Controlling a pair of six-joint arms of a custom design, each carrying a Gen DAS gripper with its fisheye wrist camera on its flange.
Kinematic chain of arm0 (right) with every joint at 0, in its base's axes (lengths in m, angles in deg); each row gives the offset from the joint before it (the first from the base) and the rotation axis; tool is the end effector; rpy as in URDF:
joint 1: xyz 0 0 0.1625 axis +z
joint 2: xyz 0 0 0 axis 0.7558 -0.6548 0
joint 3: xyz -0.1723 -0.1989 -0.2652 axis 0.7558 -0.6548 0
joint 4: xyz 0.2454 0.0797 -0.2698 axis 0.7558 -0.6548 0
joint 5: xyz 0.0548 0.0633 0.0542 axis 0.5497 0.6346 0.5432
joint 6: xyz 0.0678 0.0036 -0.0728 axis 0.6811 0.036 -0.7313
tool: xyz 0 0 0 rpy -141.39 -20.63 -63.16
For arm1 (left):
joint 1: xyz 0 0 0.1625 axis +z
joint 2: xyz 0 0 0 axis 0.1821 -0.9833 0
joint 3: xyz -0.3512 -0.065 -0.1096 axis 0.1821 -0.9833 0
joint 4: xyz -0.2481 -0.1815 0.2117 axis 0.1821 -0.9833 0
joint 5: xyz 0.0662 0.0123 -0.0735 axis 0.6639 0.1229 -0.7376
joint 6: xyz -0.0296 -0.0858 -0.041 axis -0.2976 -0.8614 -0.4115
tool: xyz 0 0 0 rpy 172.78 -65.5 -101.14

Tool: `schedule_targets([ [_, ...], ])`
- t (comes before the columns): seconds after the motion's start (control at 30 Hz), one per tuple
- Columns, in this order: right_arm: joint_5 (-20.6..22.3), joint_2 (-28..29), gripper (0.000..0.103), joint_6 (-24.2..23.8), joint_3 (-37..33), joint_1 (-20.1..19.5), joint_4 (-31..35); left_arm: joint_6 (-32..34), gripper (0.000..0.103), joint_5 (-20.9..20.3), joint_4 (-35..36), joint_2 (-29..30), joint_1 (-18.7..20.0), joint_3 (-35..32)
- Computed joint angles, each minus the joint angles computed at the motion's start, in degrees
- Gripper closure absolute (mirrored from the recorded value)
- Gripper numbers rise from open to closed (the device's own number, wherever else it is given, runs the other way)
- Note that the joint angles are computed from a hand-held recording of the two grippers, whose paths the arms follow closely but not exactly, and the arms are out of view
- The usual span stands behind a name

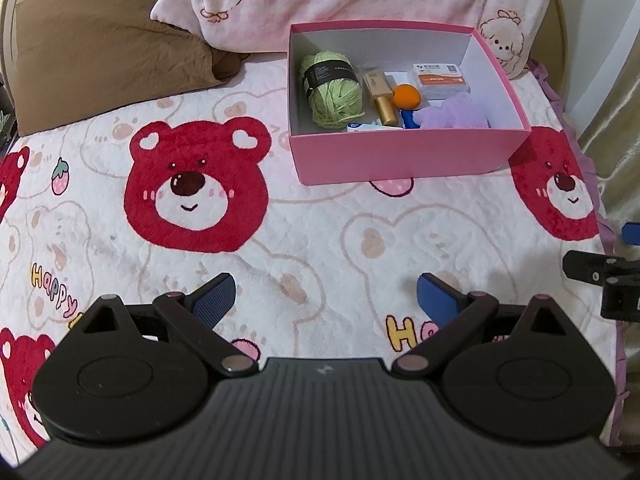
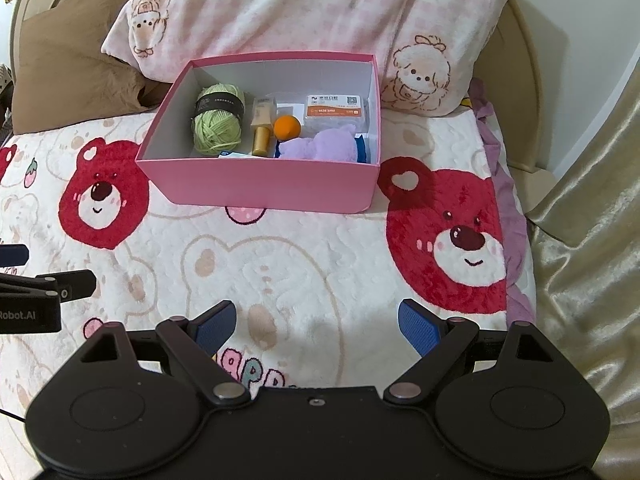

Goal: Organize objects

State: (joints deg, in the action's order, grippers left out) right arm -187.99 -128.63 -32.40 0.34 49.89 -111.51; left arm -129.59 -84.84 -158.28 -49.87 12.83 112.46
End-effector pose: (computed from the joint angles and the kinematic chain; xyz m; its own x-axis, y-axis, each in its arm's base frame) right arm 0.1525 -0.4986 0.5020 -0.6802 -0.2581 0.6861 -0.4915 0.8550 -0.1656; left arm -0.5316 -0.4478 0.0981 -0.7058 -0.1493 -0.6925 0.2228 0.8812 -0.4170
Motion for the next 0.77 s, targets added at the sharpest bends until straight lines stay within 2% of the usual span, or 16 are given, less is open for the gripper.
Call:
schedule_targets([
  [0.27,-0.1,0.0,0.012,0.1,0.0,0.1,0.1,0.0,0.005,-0.2,-1.4,-0.4,0.0,0.7],
  [0.43,-0.2,0.0,0.012,-0.3,0.2,0.0,0.0,-1.3,0.000,0.1,0.6,0.0,0.0,-0.1],
  [0.77,-0.8,0.2,0.012,-0.2,-0.1,0.1,0.4,-1.8,0.000,0.6,2.8,0.6,-0.2,-1.2],
])
